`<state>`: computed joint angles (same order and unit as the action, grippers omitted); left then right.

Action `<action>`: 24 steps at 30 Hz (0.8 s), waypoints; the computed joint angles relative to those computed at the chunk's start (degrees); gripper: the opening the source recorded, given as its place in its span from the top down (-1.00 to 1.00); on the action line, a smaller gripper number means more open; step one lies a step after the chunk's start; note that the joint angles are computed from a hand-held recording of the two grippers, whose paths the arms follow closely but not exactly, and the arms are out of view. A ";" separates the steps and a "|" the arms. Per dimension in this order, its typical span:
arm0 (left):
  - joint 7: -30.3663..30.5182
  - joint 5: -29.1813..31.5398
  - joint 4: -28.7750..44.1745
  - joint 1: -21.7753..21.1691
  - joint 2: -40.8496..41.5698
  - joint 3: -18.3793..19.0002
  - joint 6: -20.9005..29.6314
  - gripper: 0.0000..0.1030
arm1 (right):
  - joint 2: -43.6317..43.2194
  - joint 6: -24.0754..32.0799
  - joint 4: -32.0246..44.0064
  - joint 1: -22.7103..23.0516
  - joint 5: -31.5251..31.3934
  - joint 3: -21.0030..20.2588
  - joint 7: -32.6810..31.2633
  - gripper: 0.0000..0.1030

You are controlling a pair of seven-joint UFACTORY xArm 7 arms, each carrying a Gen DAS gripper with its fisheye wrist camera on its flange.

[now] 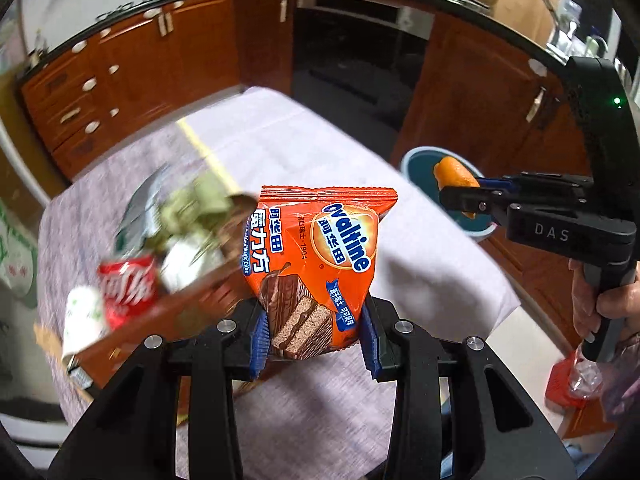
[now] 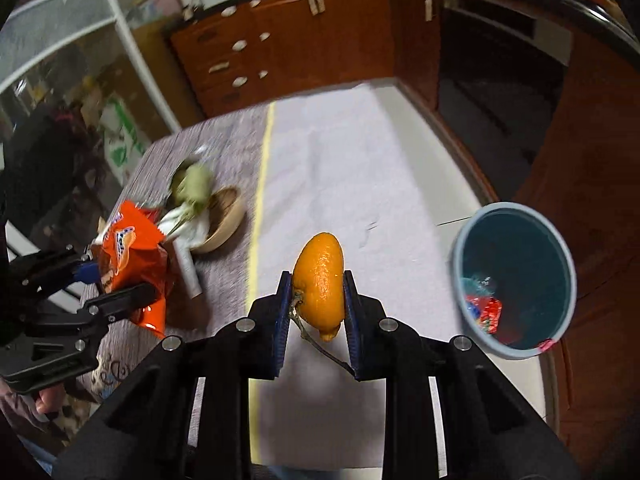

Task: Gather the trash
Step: 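Carry wafer pack and orange over the bin and open both tools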

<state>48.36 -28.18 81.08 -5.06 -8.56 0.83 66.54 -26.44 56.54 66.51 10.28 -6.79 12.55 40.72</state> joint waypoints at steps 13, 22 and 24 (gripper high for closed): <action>-6.02 4.54 8.37 -8.55 8.15 -8.06 -1.14 0.27 | -13.28 -0.17 -13.78 -8.47 1.65 -7.79 0.16 0.54; -9.55 7.16 16.36 -14.58 17.81 -12.35 -1.31 0.27 | -15.46 0.48 -19.92 -12.81 4.63 -11.53 -2.58 0.53; -10.91 7.91 18.40 -15.94 20.74 -13.03 -1.21 0.27 | -14.69 0.47 -20.50 -13.59 4.96 -12.16 -3.20 0.53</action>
